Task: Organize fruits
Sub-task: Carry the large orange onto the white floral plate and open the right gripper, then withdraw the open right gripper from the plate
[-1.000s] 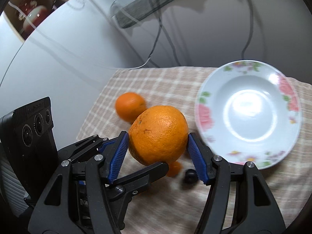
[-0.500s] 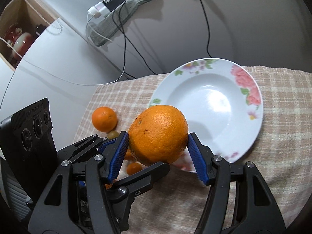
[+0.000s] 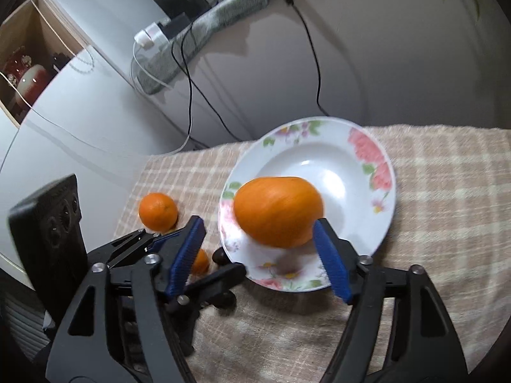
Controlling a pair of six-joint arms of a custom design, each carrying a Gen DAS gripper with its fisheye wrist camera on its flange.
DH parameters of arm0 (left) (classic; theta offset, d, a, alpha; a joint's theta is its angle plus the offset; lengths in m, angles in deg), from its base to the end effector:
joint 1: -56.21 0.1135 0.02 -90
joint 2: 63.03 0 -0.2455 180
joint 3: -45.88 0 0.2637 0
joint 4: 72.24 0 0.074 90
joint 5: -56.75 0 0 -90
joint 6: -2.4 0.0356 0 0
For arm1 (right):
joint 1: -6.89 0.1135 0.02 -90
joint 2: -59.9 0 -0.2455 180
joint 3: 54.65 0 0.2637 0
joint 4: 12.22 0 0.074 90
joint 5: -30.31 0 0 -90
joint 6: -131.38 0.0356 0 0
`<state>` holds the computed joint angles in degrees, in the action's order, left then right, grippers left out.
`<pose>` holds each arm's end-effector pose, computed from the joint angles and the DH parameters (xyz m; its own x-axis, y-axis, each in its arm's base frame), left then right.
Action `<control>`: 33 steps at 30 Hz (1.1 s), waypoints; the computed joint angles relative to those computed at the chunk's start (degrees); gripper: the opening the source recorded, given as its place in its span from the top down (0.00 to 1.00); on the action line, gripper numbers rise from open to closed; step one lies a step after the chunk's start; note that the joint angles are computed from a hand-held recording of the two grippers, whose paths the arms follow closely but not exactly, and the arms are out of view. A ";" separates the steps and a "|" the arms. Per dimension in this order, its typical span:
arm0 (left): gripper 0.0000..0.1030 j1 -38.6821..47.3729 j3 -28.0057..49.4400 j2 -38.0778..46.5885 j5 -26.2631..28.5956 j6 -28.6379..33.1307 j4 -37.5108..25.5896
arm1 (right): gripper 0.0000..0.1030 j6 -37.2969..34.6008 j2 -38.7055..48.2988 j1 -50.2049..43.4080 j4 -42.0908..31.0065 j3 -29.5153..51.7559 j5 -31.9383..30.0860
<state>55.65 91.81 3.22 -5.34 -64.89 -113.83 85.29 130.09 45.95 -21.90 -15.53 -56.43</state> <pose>0.2179 -0.0188 0.1536 -0.7254 0.3483 -0.5938 0.5518 0.8098 -0.1991 0.1920 0.1532 0.1369 -0.7783 0.2601 -0.5715 -0.0776 0.8633 0.4986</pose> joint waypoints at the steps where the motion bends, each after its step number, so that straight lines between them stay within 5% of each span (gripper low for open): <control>1: 0.34 1.07 -0.19 -0.26 0.66 0.53 -0.14 | 0.27 -0.21 -0.98 0.31 -0.72 -0.16 0.86; 6: 0.34 9.09 0.40 0.29 6.95 4.42 -2.82 | 0.27 -0.74 -4.94 2.94 -4.67 -0.83 6.59; 19: 0.34 28.54 -1.00 -5.72 11.70 20.69 -13.70 | 0.27 2.64 -10.64 13.94 -7.32 -4.49 19.83; 33: 0.34 44.51 -2.25 -6.63 12.47 33.88 -20.02 | 0.24 3.02 -4.27 23.00 -10.07 -1.07 26.50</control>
<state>100.15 89.57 -3.41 7.13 -31.01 -133.85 88.31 125.82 68.95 -31.98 -16.60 -29.93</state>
